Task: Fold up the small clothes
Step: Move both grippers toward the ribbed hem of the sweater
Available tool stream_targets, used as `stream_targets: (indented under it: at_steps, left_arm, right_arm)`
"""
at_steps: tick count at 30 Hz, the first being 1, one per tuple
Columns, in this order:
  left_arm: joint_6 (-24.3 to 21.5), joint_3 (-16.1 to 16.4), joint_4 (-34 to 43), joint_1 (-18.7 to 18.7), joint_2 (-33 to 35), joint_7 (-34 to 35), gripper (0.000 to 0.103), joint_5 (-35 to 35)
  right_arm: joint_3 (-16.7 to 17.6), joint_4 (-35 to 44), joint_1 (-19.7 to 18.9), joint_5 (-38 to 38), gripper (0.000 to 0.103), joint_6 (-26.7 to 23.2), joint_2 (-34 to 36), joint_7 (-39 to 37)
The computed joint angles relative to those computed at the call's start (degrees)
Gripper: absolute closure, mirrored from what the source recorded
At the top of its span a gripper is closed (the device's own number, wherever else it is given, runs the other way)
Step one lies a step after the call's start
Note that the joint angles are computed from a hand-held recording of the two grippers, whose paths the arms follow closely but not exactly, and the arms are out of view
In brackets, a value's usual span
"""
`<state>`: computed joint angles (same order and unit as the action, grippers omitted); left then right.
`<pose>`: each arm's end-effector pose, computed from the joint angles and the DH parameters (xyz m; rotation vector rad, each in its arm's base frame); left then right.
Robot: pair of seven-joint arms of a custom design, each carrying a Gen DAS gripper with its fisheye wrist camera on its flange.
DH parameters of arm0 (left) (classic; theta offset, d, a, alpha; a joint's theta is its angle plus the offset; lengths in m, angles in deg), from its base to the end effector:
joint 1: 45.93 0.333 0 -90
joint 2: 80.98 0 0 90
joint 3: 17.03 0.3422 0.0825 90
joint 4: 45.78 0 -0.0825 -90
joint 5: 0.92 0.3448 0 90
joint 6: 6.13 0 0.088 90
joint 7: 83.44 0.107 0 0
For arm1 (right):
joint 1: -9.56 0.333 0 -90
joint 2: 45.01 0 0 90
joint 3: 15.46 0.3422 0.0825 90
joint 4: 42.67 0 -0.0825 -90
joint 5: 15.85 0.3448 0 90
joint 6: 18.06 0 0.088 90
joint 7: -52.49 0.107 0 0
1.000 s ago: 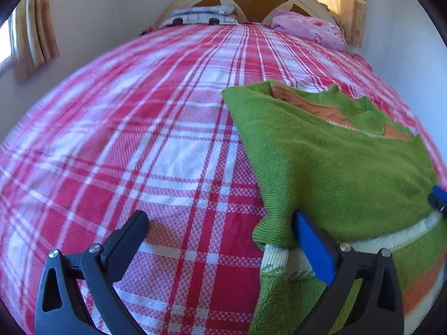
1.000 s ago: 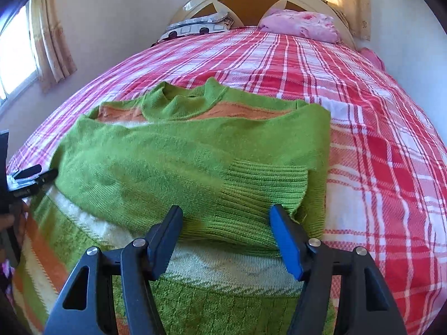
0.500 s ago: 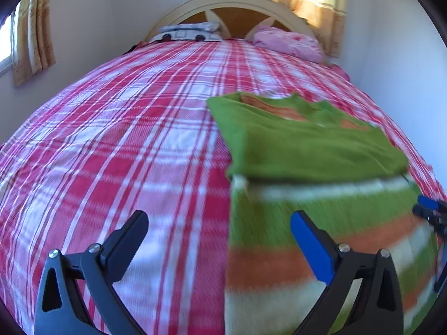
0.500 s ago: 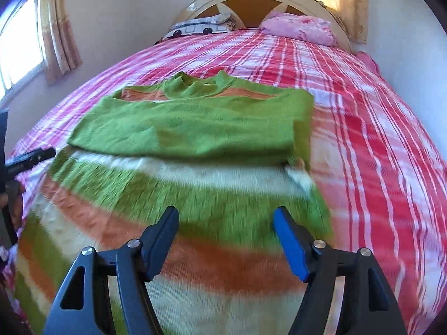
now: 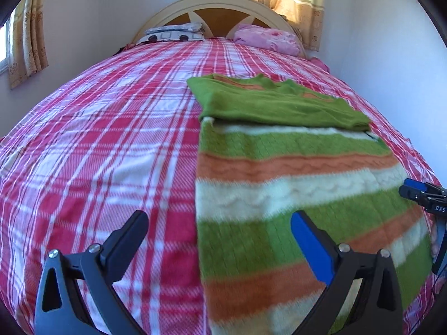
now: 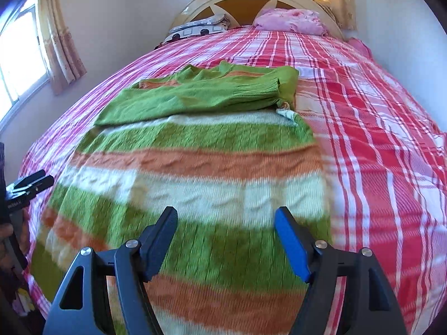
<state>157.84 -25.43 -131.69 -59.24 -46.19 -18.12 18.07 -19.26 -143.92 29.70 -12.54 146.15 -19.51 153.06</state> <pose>0.6886 -0.2627 0.4465 -1.6679 1.9807 -0.8905 0.6535 0.1959 0.4353 -1.8575 1.7377 -0.4432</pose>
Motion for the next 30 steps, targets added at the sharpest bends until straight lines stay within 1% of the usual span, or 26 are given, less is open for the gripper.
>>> stream_targets:
  at_steps: [6, 9, 10, 13, 16, 19, 21, 23, 24, 25, 27, 29, 30]
  left_arm:
    - [0.41, -0.73, -5.08, 0.20, -2.76, 0.40, 0.000, -0.10]
    - [0.71, -2.38, -9.51, 1.54, -5.42, 1.13, 0.000, -1.40]
    - [0.83, -3.18, -11.30, 2.22, -6.48, 1.88, 0.000, -1.98]
    - [1.96, -2.60, -16.07, 1.89, -9.46, 2.06, 0.000, -1.26]
    - [3.05, -2.83, -19.86, 2.22, -11.82, 2.48, 0.000, -1.21]
    - [4.30, -3.03, -22.88, 2.75, -13.83, 2.17, 0.000, -1.89]
    - [5.54, -4.40, -25.06, 4.25, -15.15, 2.74, 0.000, -3.80]
    - [6.44, -7.15, -26.95, 6.69, -16.10, 4.80, 0.000, -7.19]
    - [6.80, -9.01, -27.84, 8.19, -16.46, 6.41, 0.000, -9.35]
    - [6.76, -10.19, -28.40, 9.00, -16.69, 7.61, 0.000, -10.97]
    - [6.37, -11.92, -29.05, 10.03, -16.85, 9.86, 0.001, -13.75]
    - [5.83, -12.06, -29.48, 9.64, -16.86, 10.79, 0.003, -15.18]
    - [5.50, -12.80, -29.76, 10.13, -16.93, 11.74, 0.007, -16.57]
  right_arm:
    - [-2.52, -6.20, 3.00, -3.60, 0.029, 2.17, -3.53, 3.11]
    - [-2.63, -9.51, 3.62, -4.84, 0.029, 2.71, -6.02, 4.58]
    - [-2.10, -10.91, 3.38, -4.87, 0.029, 3.15, -7.03, 4.55]
    - [-1.35, -14.46, 3.30, -5.69, 0.029, 3.95, -9.60, 4.83]
    - [-0.63, -16.99, 3.06, -6.60, 0.029, 3.85, -11.40, 5.30]
    - [-1.99, -19.83, 4.54, -10.63, 0.029, 4.29, -13.38, 9.01]
    - [-1.96, -21.86, 4.57, -12.58, 0.029, 5.20, -14.70, 11.26]
    - [-0.57, -24.72, 3.45, -12.10, 0.029, 6.61, -16.48, 11.67]
    - [-0.39, -25.70, 3.26, -12.64, 0.029, 7.02, -17.09, 12.33]
    - [-0.57, -26.71, 3.29, -13.86, 0.029, 7.41, -17.77, 13.47]
    - [-2.15, -28.24, 4.15, -19.81, 0.029, 7.48, -19.21, 18.59]
    - [-1.60, -29.65, 3.07, -21.83, 0.029, 7.45, -20.53, 20.63]
    - [-1.23, -30.56, 2.37, -22.38, 0.029, 7.93, -21.20, 21.69]
